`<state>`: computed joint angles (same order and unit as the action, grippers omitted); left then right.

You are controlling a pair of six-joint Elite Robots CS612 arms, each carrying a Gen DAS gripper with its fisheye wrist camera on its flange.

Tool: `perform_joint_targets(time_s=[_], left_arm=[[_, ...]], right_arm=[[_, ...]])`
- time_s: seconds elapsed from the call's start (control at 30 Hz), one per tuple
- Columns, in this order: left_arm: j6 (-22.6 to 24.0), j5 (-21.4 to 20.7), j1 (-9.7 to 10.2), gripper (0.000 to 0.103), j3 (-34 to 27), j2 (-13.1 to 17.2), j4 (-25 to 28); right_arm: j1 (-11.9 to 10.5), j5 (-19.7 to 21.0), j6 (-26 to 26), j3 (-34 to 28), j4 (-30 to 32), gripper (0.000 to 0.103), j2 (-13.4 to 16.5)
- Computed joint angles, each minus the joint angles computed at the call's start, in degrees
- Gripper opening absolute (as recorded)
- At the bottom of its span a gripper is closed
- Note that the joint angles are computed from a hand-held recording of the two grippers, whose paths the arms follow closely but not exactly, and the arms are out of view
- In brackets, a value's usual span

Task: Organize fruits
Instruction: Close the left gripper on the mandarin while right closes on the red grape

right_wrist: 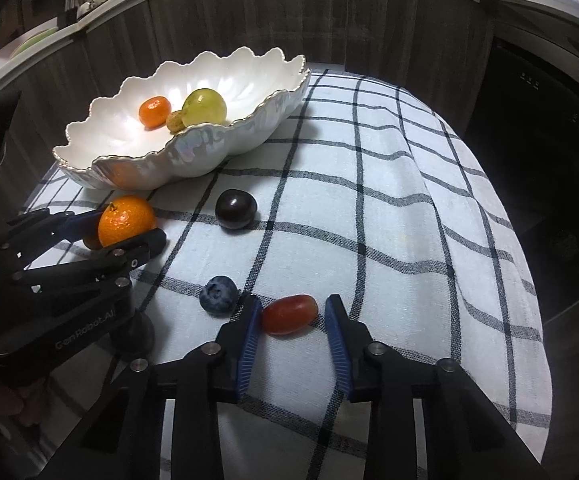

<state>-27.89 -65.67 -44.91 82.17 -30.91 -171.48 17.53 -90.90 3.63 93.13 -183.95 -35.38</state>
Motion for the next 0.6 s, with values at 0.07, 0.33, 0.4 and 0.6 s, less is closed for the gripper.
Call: perform_joint_targets(time_s=[0.07, 0.33, 0.4, 0.6], left_arm=[[-0.03, 0.00, 0.01, 0.046, 0.01, -0.01, -0.03], [0.48, -0.03, -0.33, 0.045, 0.76, -0.66, -0.81], [0.63, 0.30, -0.48, 0.045, 1.07, -0.90, -1.06], [0.78, 1.12, -0.88, 0.045, 2.21, -1.85, -1.83]], right_arm=[[0.00, 0.43, -0.07, -0.04, 0.07, 0.029, -0.01], [-0.23, 1.05, 1.22, 0.24, 0.06, 0.029, -0.29], [-0.24, 0.90, 1.45, 0.47, -0.28, 0.029, -0.46], [-0.20, 0.73, 1.40, 1.21, -1.67, 0.029, -1.08]])
